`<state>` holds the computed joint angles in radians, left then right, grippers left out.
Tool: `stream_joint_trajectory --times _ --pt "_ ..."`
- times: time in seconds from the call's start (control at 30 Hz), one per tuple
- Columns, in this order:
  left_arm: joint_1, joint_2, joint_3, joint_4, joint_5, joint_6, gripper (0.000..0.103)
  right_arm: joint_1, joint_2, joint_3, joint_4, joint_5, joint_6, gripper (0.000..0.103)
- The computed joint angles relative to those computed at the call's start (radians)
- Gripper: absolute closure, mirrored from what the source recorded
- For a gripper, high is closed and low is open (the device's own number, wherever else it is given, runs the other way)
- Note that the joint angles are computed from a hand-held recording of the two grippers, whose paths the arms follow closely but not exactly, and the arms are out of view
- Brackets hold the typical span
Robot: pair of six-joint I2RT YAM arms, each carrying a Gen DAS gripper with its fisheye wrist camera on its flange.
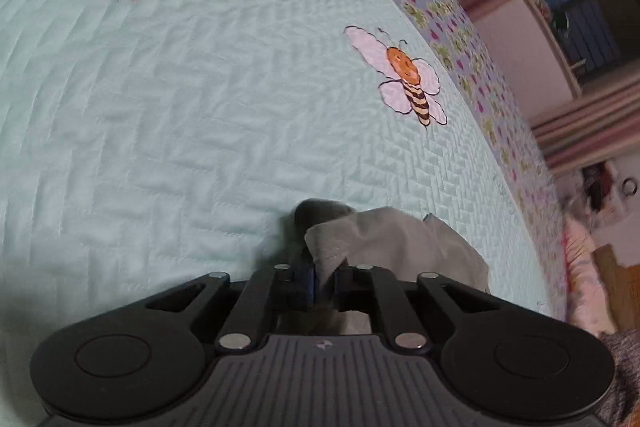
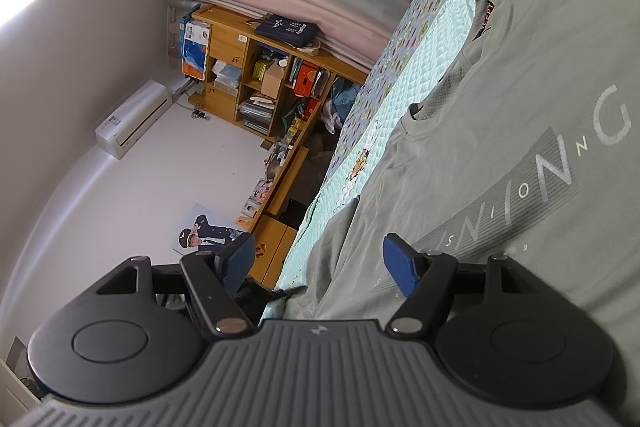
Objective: Fold clothes
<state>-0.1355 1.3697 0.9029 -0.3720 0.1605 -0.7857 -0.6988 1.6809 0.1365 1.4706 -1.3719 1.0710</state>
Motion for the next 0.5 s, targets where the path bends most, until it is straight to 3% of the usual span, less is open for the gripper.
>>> stream_joint_trajectory --times 0.07,0.17,0.27,0.3,0.5 --pt "-0.059 -0.048 0.036 -0.026 -0.150 0.090 0.096 0.001 0.018 0.002 0.028 -0.001 0.014 0.031" --pt "-0.103 -0.181 0.000 -0.020 -0.263 0.187 0.094 0.003 0.027 0.004 0.038 -0.001 0.018 0.031" --pt "-0.151 -0.147 0.027 -0.197 -0.432 0.189 0.084 0.005 0.027 0.008 0.031 -0.001 0.015 0.031" --pt "-0.147 -0.132 0.019 -0.244 -0.461 0.166 0.084 0.006 0.024 0.010 0.023 0.000 0.011 0.031" --pt "0.060 -0.265 -0.126 -0.235 -0.446 0.064 0.078 0.008 0.015 0.013 -0.008 -0.001 -0.014 0.031"
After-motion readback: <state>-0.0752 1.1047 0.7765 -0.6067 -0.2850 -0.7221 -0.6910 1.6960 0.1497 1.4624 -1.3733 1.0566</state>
